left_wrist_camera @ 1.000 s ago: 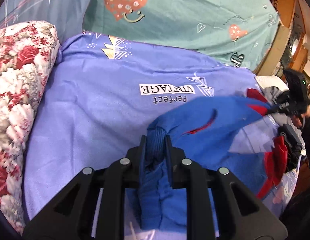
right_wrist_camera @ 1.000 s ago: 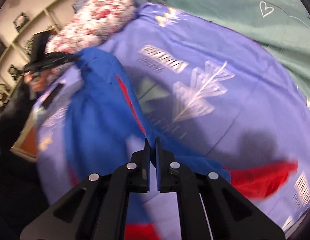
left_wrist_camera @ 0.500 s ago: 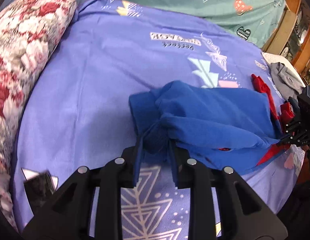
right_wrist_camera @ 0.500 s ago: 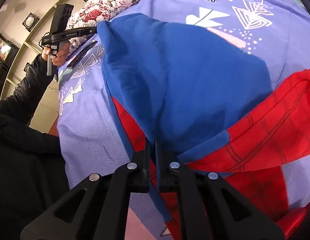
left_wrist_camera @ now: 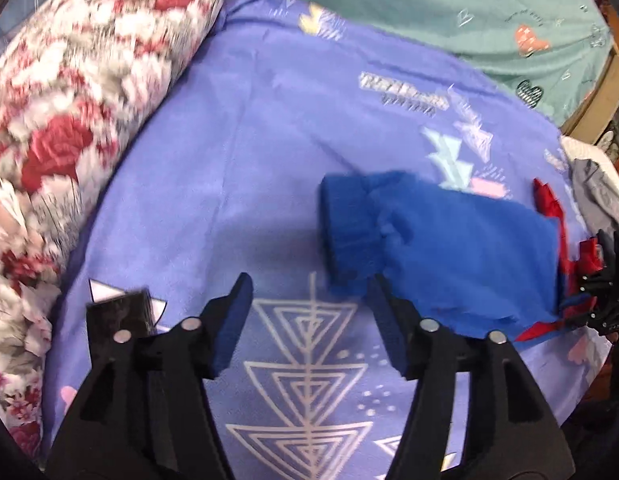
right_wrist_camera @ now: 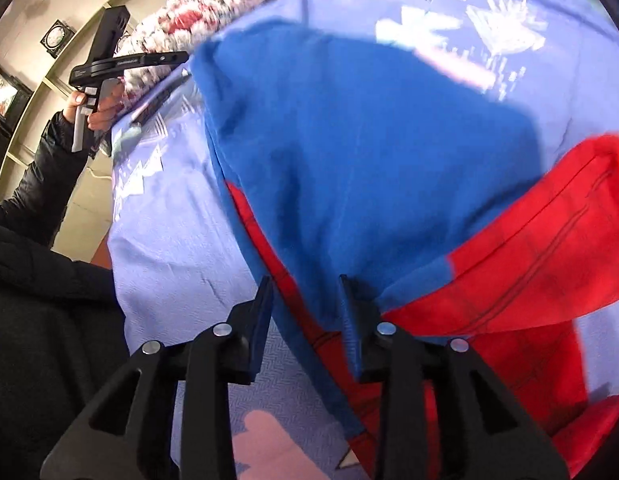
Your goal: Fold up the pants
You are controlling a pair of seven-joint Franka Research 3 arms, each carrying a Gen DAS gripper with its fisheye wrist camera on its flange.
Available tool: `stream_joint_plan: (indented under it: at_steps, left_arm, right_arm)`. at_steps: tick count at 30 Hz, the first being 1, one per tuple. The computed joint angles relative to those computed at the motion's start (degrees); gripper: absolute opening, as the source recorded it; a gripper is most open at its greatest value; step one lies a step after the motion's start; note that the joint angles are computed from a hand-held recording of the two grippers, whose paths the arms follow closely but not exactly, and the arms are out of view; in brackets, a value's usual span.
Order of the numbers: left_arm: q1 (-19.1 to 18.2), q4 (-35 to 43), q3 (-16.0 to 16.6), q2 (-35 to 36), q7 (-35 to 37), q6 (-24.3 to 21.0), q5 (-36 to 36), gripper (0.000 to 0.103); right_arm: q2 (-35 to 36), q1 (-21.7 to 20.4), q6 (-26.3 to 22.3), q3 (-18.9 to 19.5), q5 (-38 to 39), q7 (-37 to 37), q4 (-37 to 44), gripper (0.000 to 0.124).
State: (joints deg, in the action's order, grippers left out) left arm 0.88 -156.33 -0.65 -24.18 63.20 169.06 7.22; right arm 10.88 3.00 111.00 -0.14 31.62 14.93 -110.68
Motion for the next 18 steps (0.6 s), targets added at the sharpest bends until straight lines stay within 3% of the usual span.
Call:
stream_joint_plan:
  at_steps: [2,5,8,11,15,18]
  left_arm:
    - [-1.0,0.4,-0.4,-1.3,0.0,1.4,-0.3,0.069]
    - [-4.9,2.8,0.3,0.8,1.2,4.1,-1.4,0.075]
    - [-6.6,7.6,-1.4,6.7,1.7,2.6,-1.4,0.075]
    - [-10.3,11.6,-0.4,12.9,4.9,-1.1,-6.3,0.075]
    - [-7.0,12.9,-5.1,16.5,0.6,-5.0,-2.5,0.074]
    - [-5.5,13.6,-7.6,18.3,-4.0,-11.1,3.4,0.077]
  right_arm:
    - [-0.8,-1.2,-1.3,-0.2,3.7,-1.0,1.1,0.041]
    - [-2.1,-1.8,3.4,-0.6,9.9,0.6,1.3,0.050]
    - [-1.0,-2.3,6.4,-0.7,15.0,5.4,2.5,0.051]
    - [0.1,-2.1,8.0,-0.3,14.8,8.5,3.1,0.051]
    - [-0.3,-1.3,7.9,0.1,10.8,9.2,0.6,0.051]
    - [-0.8,0.1,12.0,-0.4,4.3,12.9,-2.1,0.051]
